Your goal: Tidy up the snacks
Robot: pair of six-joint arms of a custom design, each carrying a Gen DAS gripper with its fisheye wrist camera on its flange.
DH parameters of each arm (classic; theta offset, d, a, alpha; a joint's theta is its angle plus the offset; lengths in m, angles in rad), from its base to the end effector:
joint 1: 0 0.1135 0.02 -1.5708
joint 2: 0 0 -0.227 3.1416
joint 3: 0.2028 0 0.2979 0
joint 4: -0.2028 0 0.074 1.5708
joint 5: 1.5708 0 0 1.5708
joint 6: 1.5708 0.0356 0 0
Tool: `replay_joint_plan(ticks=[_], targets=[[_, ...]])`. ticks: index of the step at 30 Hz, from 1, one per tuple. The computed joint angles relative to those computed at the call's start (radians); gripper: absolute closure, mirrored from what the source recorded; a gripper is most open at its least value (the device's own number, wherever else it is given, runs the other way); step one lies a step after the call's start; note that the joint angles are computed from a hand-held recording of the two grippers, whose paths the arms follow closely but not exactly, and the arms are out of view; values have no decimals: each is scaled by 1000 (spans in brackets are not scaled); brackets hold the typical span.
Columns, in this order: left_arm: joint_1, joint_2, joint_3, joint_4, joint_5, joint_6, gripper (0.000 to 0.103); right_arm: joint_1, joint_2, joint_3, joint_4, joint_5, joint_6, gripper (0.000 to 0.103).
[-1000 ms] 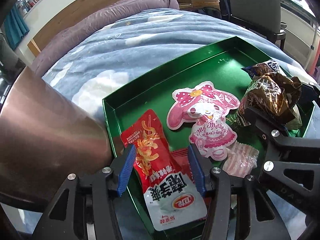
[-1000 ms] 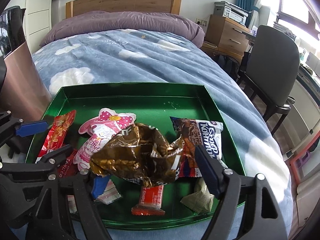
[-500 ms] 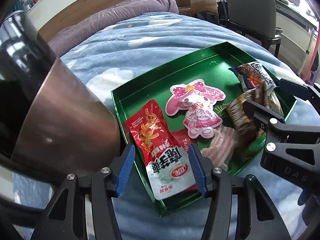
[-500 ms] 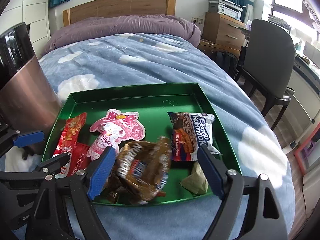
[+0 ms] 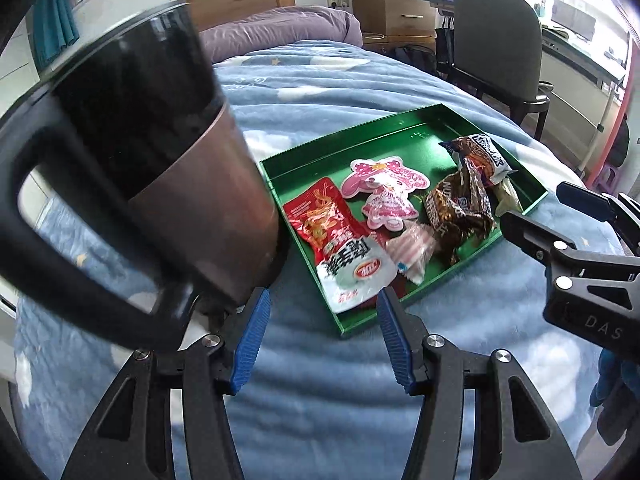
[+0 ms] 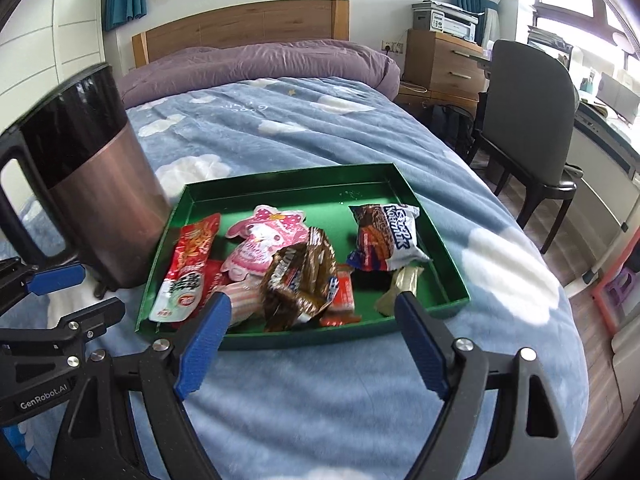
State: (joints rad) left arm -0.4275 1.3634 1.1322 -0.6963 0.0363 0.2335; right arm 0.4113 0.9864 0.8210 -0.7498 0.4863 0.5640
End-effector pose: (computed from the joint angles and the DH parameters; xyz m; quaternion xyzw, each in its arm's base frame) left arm 0.3059 -0.1408 0.2395 0.3133 0.8954 -0.0478 0.3129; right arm 0.2420 0.0874 0.2304 0.1474 0.9103 -0.0550 0.3829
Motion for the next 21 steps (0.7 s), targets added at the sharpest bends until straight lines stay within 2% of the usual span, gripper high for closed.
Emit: replay_joint_plan(ticks=[9, 21], targets=[[121, -203, -118, -92, 89, 89, 53, 223, -47, 33, -196, 105, 263, 0], [355, -348, -161, -215, 221, 201, 53, 506, 147, 189, -318, 190, 581, 0]])
